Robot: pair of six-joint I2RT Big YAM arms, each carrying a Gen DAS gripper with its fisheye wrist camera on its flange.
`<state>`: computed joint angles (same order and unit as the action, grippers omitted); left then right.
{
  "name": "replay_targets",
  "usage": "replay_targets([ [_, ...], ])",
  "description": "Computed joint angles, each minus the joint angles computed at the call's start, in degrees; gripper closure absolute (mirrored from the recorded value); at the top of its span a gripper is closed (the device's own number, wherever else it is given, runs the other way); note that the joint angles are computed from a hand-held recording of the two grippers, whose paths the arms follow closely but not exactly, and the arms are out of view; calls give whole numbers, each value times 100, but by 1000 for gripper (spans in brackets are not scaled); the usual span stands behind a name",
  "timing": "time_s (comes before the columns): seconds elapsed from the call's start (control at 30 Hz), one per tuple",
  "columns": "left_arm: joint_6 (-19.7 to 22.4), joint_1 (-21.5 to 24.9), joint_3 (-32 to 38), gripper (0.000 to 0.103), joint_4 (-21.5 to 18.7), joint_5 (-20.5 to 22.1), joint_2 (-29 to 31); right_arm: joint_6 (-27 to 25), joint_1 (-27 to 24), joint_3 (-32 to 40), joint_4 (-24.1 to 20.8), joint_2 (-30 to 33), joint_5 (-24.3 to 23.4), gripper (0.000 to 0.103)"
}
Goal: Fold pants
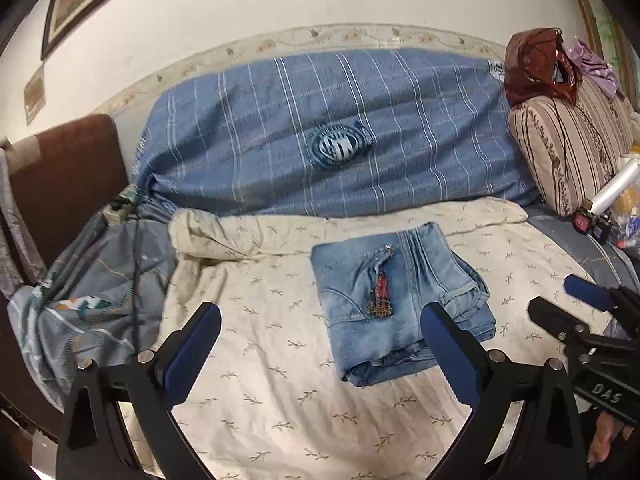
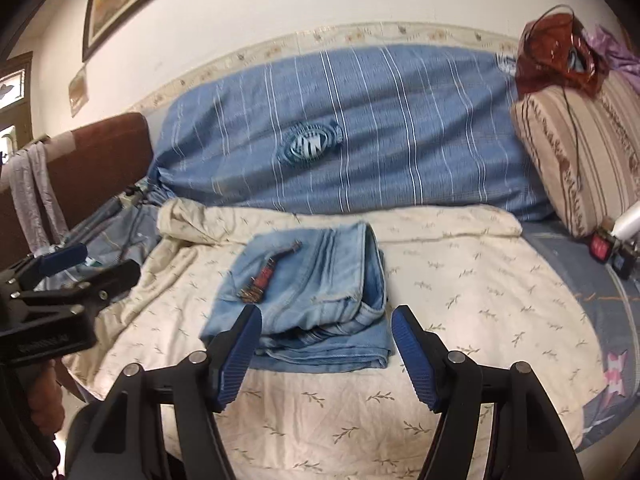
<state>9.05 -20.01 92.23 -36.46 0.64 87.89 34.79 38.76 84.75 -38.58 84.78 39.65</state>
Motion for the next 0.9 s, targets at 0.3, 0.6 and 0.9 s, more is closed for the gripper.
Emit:
replay_targets([
  [0.3,-44,71,-404,1,166,-140,-479,-150,392,177,-116,-105,446,30],
  [0.6,-222,155,-478,1,189,-564,-623,12,579,325,-344,-105,570,30],
  [0.9,-203,192,-504,1,392,-831,-734,-101,709,514,-271,-102,685,30],
])
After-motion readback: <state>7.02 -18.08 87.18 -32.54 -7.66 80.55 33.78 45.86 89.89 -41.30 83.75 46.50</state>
